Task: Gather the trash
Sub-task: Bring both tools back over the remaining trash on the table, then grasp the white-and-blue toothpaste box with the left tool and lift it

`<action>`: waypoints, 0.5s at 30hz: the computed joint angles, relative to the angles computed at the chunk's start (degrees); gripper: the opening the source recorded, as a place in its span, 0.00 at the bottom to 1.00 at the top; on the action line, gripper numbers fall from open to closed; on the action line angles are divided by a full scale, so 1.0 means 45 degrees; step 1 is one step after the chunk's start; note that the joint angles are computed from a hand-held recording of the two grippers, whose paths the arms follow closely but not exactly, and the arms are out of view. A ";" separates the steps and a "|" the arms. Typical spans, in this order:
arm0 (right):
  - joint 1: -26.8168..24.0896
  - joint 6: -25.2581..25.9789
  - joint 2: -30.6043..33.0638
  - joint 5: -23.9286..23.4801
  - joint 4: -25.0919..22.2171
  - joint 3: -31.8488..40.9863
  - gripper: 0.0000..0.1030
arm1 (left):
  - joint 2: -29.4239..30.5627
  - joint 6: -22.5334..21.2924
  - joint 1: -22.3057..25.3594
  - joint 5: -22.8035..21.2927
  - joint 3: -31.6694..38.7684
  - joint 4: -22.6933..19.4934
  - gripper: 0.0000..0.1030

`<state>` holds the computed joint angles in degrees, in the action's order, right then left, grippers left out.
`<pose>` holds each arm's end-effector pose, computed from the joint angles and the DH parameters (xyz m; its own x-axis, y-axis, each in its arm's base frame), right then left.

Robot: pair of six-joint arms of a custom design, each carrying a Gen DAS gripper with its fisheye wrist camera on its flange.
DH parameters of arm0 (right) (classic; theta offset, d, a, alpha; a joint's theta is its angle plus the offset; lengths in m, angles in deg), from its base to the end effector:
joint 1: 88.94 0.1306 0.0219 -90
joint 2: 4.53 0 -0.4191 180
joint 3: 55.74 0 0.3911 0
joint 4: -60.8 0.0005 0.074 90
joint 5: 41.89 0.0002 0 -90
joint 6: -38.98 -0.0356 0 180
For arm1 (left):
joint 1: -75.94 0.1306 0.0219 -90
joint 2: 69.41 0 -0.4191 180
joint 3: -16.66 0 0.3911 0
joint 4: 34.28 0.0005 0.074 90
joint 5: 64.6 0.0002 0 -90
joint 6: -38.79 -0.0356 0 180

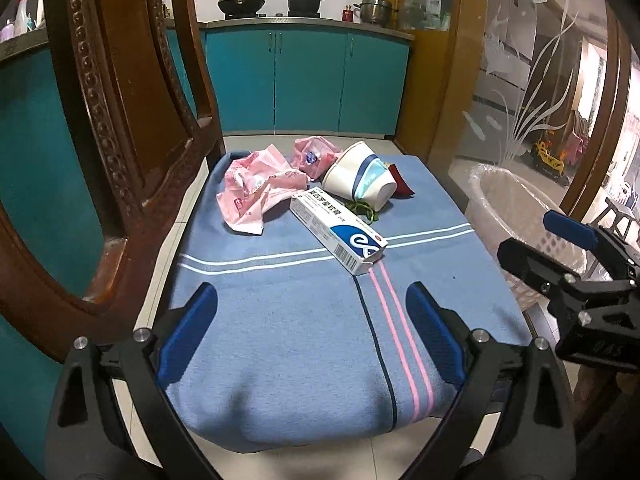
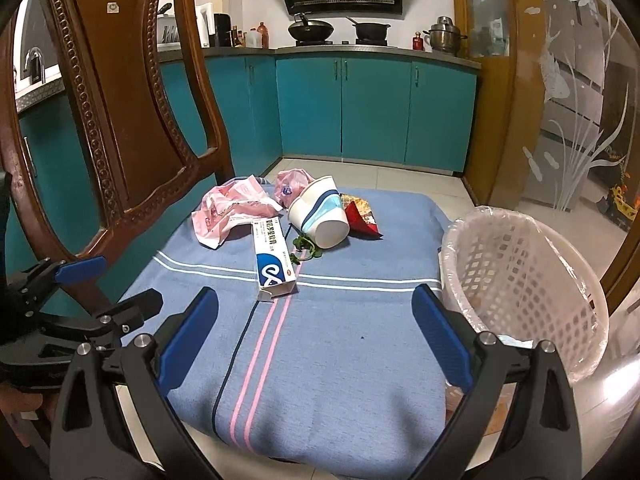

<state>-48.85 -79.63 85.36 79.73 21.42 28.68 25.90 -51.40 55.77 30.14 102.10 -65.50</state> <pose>0.3828 0.2972 0.4387 -0.6001 0.0278 -0.7994 0.0266 0.9995 0.0149 0.4948 -0.1854 0.4088 -0.6156 0.2297 -0.7539 0.4041 0.9132 -0.0518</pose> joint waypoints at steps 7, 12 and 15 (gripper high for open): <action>-0.0034 -0.0023 -0.0078 0.0007 0.0053 -0.0021 0.93 | 0.0045 -0.0072 -0.0105 -0.0069 -0.0037 -0.0019 0.92; -0.0116 -0.0065 -0.0202 0.0060 0.0202 -0.0037 0.93 | 0.0218 -0.0103 -0.0171 -0.0192 0.0006 -0.0191 0.92; -0.0325 -0.0269 -0.0363 0.0084 0.0343 -0.0073 0.93 | 0.0434 0.0144 -0.0182 -0.0153 0.0139 -0.0370 0.92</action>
<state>-50.31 -80.84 83.72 80.11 22.97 28.35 27.85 -50.75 54.95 29.45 102.73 -67.17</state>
